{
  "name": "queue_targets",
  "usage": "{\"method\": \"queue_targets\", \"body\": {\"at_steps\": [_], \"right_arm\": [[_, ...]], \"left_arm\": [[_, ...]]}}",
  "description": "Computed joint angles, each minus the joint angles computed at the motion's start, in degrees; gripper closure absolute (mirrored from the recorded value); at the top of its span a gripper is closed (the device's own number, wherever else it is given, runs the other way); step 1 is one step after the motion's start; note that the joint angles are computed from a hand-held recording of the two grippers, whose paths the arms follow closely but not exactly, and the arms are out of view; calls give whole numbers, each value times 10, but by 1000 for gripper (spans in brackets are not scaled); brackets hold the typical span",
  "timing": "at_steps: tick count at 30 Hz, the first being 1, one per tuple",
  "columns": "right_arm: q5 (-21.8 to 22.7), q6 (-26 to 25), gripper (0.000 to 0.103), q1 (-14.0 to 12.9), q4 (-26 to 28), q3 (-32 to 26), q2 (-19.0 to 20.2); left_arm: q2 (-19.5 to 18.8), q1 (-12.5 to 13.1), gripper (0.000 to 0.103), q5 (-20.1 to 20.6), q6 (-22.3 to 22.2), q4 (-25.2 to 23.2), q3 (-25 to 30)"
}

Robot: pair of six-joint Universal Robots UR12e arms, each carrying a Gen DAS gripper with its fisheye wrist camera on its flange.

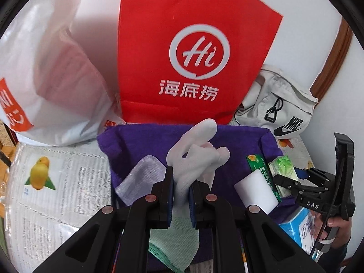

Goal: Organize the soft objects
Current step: 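Lower the glove and tissue pack onto the towel and open both grippers, then move both grippers back from the towel toward the remaining items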

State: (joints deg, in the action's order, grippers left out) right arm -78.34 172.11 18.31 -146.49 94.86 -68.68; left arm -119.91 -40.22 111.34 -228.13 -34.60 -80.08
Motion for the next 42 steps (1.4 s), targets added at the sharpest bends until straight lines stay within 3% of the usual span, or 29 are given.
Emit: {"method": "queue_targets", "body": {"at_steps": [7, 17, 20, 22, 27, 31, 42], "right_arm": [[11, -5, 50, -3, 36, -11, 10], [-3, -23, 48, 3, 47, -15, 12], [-5, -25, 46, 3, 46, -14, 10], [-9, -21, 39, 8, 40, -20, 15], [-23, -22, 27, 13, 7, -9, 5], [-36, -16, 27, 15, -15, 0, -8], [12, 14, 27, 6, -68, 88, -97]], "left_arm": [[-13, 10, 92, -33, -4, -35, 12], [-16, 14, 92, -46, -9, -59, 14], [-15, 14, 83, -41, -8, -68, 16], [-13, 14, 76, -35, -12, -72, 16], [-5, 10, 52, -16, -15, -77, 12], [4, 4, 52, -1, -18, -84, 10], [44, -31, 52, 49, -54, -86, -22]]}}
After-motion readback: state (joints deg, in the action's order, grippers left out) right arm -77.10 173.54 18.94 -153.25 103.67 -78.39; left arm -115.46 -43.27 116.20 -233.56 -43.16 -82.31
